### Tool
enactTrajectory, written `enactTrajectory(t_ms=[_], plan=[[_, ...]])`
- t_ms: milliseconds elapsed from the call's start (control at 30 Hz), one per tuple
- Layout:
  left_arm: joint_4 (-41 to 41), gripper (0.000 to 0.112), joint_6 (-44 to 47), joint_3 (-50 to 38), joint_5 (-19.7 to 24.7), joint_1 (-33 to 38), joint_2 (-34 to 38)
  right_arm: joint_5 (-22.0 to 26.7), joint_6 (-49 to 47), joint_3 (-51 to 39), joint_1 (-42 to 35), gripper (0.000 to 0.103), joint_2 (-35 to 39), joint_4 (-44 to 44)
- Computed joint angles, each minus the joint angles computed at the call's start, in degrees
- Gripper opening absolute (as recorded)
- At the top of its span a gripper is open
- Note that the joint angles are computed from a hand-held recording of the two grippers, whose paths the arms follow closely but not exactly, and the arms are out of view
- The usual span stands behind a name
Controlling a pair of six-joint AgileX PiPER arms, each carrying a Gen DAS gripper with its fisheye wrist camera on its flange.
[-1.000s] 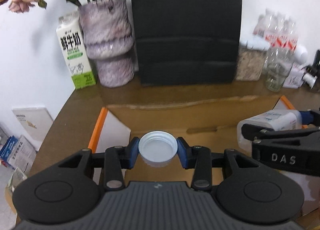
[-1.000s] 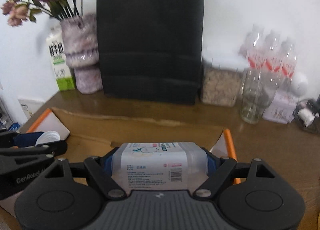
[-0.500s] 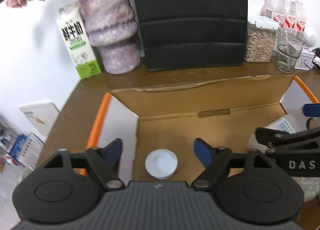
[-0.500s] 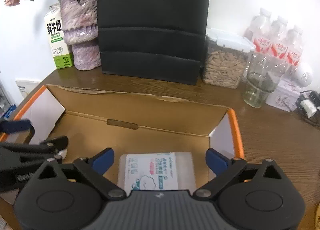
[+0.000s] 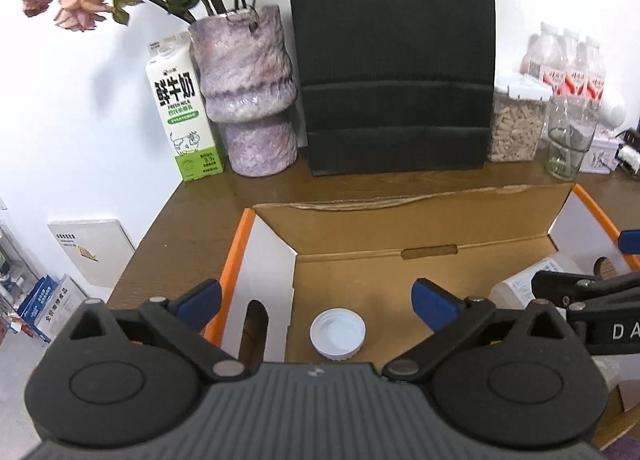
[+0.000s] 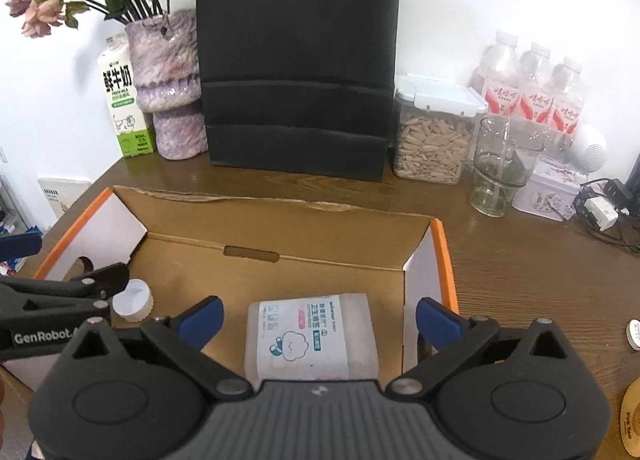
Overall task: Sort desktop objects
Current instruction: 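Carry the cap and wipes pack into the box and open both grippers, then withdraw both grippers from the box toward the remaining items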
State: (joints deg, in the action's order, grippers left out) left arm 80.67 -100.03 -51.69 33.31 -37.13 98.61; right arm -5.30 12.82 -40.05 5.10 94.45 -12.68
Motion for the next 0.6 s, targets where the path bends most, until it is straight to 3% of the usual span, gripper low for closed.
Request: enactTrajectory(t_ms=[133, 400, 500, 600], plan=[[2.43, 0.103, -3.56, 2.8, 0.02, -0.48, -2.84, -1.16, 1.08, 2.72, -0.16, 0.103, -3.01, -1.36], [9.12, 0.103, -12.15, 11.42, 4.03, -4.49, -11.71, -6.21, 21.05, 10.56, -3.77, 0.103, -12.29, -24.04], [10.85, 0.103, -15.25, 15.53, 5.88, -7.11, -16.2, -8.66, 19.69, 14.77, -5.4, 0.103, -17.2, -24.93], [11.3, 0.103, -17.89, 19.8, 10.56, -11.87, -20.19, -12.73, 27.94, 19.14, -9.72, 0.103, -22.6, -36.23]])
